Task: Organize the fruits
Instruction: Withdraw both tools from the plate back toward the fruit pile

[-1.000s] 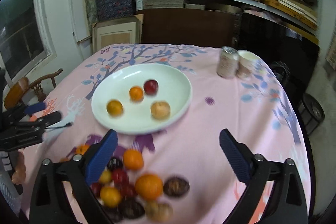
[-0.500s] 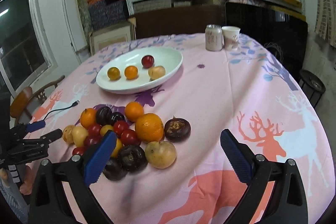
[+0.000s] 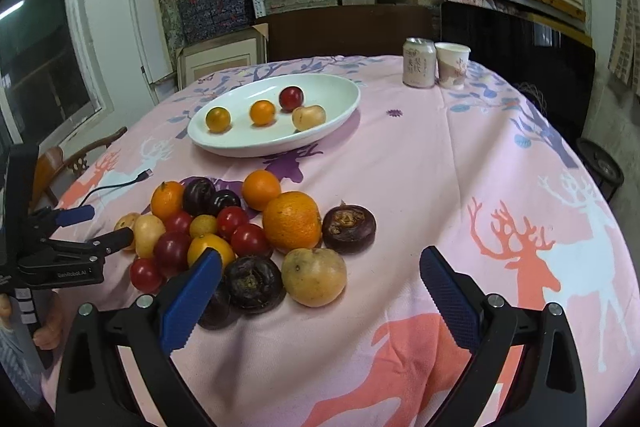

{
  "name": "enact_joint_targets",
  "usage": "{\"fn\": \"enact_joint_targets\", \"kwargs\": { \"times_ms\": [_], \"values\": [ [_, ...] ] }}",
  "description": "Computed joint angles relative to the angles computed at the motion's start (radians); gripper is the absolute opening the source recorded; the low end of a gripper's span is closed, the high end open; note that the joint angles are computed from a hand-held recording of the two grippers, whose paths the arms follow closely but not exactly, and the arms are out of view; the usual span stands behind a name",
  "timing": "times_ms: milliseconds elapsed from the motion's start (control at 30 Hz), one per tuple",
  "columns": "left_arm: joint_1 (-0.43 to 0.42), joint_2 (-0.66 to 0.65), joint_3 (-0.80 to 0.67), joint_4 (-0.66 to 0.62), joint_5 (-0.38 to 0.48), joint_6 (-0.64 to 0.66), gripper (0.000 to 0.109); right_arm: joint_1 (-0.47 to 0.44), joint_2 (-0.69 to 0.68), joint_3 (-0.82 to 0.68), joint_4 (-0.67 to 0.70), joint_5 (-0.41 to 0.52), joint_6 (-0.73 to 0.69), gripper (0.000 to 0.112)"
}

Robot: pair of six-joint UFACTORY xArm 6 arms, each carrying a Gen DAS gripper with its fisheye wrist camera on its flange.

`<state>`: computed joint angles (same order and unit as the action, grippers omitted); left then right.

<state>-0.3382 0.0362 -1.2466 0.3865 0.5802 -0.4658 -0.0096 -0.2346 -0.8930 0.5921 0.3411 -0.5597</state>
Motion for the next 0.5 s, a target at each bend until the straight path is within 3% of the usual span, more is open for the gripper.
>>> {"fn": "enact_joint_targets", "kwargs": {
  "times_ms": [100,267,367,500],
  "values": [
    [0.007,-0.01,0.012,-0.009,-0.012,0.005,0.099,-0.005,0.003,-0.002,0.002,-0.005,0.012,0.1],
    [0.022,-0.059,0.062,0.144,-0.044,-0.148,0.099,-0.009,0.004,0.0,0.0,-0.007,0.02,0.1],
    [0.023,-0.061,0.069,-0.01,-0.053,-0.016,0.099,-0.009,0.005,-0.002,-0.004,-0.003,0.023,0.1],
    [0.002,-0.049,0.06,0.039,-0.06,-0.005,0.099,-0.009,0.006,-0.003,-0.001,-0.004,0.023,0.1]
  ]
}}
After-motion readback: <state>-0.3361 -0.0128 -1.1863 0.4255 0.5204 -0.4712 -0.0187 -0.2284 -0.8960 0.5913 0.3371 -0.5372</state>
